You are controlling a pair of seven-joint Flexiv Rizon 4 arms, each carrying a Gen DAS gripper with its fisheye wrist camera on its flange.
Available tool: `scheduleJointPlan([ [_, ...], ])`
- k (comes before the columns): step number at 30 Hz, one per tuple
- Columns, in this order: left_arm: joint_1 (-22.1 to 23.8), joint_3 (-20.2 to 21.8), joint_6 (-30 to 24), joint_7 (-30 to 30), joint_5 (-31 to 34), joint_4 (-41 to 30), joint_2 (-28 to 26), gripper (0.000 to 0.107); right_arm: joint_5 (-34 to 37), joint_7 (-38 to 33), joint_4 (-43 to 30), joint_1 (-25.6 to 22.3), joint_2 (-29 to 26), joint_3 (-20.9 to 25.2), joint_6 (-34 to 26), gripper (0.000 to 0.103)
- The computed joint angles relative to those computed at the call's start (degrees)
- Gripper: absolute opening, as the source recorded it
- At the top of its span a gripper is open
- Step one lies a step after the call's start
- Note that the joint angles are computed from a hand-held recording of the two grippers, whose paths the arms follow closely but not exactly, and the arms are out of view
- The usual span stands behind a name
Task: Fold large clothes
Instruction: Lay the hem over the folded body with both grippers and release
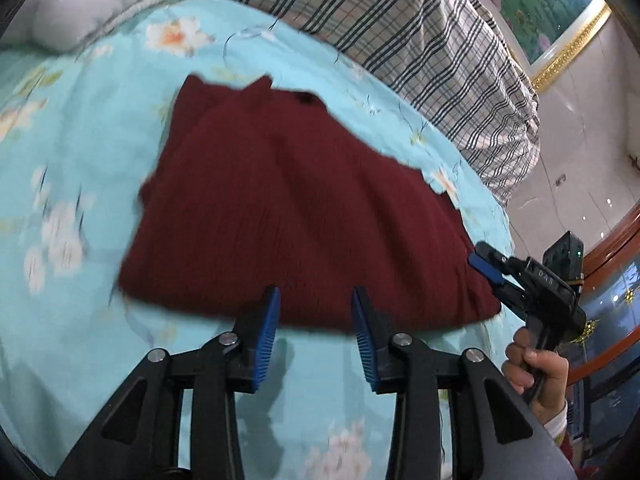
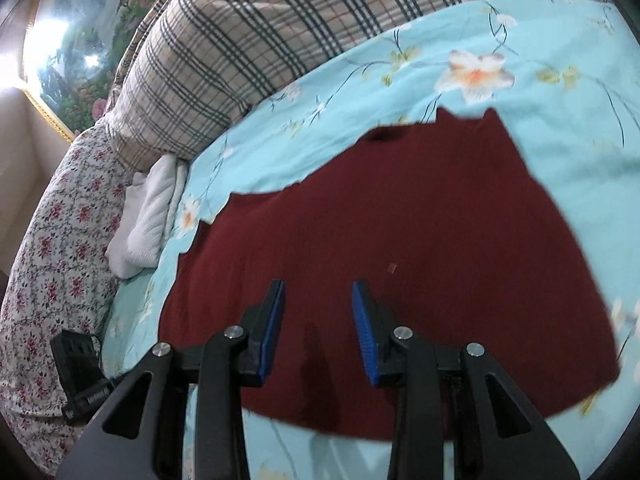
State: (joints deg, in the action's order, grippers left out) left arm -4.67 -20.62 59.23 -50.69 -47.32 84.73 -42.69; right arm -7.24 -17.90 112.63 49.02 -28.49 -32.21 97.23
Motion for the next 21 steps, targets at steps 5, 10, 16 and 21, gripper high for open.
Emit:
scheduleJointPlan([
  [5, 0.94, -0.31, 1.35, -0.6, -2.86, 3.97, 1.34, 0.049, 1.29, 0.72, -0.18, 1.24, -0.67, 0.07, 0.79, 0.036],
  [10, 0.32, 0.38, 1.97, -4.38, -2.7, 1.58, -0.8, 0.06, 1.06, -0.01, -1.82, 0.04, -1.15, 2.35, 0.22, 0.036],
  [16, -0.54, -1.42, 6.74, -9.78, -4.06, -4.65, -6.23, 0.063, -2.25, -1.44, -7.84, -7.1, -3.19, 10.3, -1.95, 0.035],
  [21, -3.08, -0.12, 10.84, -16.58, 0.68, -11.02, -10.6, 0.06, -6.25, -4.45, -16.68, -15.98, -7.08, 19.73, -5.64, 0.029],
])
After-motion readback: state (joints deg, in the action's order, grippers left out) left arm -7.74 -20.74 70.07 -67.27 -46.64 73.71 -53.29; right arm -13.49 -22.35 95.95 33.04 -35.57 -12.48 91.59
